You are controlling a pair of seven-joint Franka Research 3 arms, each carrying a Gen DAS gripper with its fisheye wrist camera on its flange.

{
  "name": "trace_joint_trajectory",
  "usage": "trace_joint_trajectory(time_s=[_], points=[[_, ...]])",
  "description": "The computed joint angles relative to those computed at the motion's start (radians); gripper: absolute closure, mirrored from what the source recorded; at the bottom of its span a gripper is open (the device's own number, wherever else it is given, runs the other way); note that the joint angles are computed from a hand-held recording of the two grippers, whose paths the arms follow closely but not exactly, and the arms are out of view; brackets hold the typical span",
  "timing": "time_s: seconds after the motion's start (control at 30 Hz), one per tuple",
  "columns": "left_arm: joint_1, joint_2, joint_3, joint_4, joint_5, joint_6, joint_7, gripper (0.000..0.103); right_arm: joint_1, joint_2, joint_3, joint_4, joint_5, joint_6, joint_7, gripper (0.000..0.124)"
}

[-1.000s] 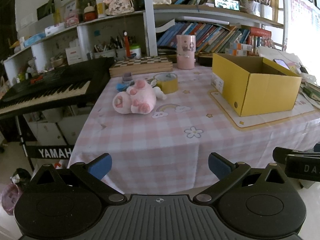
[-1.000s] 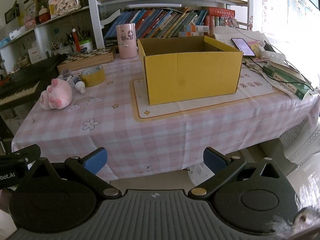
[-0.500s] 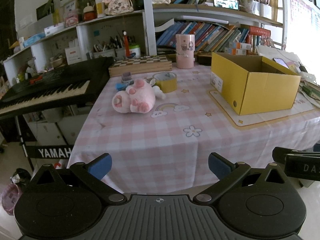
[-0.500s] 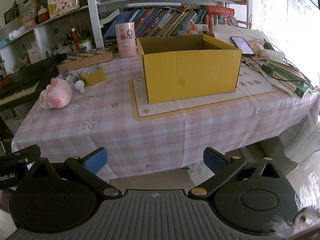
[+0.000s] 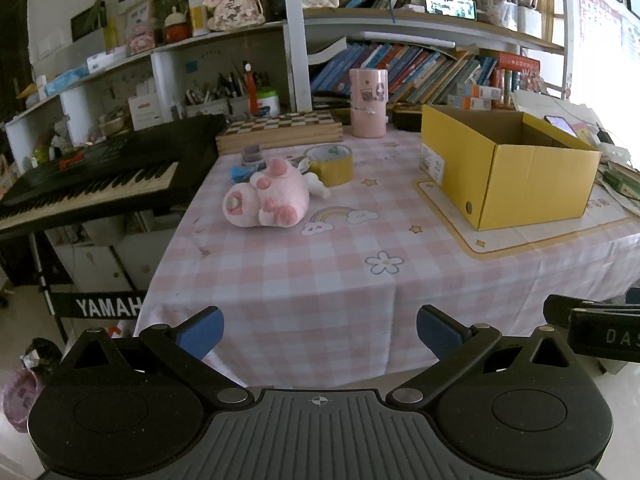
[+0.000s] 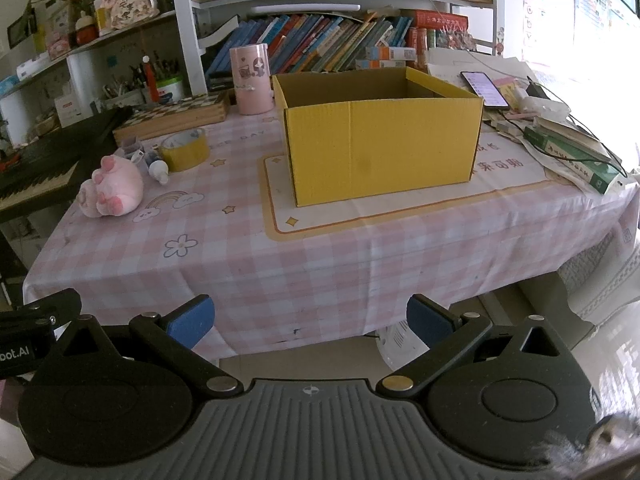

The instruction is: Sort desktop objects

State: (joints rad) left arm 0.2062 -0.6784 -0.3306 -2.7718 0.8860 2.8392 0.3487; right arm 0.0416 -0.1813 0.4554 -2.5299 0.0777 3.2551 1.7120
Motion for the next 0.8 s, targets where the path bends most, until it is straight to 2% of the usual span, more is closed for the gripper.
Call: trace_joint_trajectory(time_s=[0.1,0.3,0.5,0.53,0.6,0.63,0.67,0.8], points=[[-0.006,0.002,0.004,0.001,-0.004,-0.005,0.003,0.0,0.007,0.0,-0.007,0.001,0.0,-0.002,-0.002,0.021],[-0.016,0.001,0.017,0.001,-0.014,-0.011,0.02,0.0,-0.053,0.011,0.053,0.003,-0.013,0.004,0.023,0.021],[-0.012,-0.001,0.017,0.0,-0.017,-0.007,0.026,0.0,-0.044,0.011,0.044,0.005,-0.014,0.003,0.022,0.021],[-0.012,-0.002,0.017,-0.001,-0.017,-0.006,0.026,0.0,-0.059,0.013,0.059,0.004,-0.017,0.006,0.028,0.021],[-0.012,-0.003,0.021,-0.001,-0.02,-0.006,0.033,0.0,-0.043,0.011,0.042,0.006,-0.016,0.0,0.024,0.021],[-0.01,-0.004,0.02,-0.002,-0.021,-0.005,0.034,0.0,-0.059,0.013,0.059,0.006,-0.02,0.003,0.031,0.021],[-0.01,-0.005,0.019,-0.002,-0.022,-0.005,0.035,0.0,-0.042,0.012,0.04,0.006,-0.019,0.002,0.026,0.021],[-0.006,-0.008,0.019,-0.003,-0.024,-0.005,0.041,0.0,-0.039,0.012,0.04,0.007,-0.022,0.0,0.027,0.021]])
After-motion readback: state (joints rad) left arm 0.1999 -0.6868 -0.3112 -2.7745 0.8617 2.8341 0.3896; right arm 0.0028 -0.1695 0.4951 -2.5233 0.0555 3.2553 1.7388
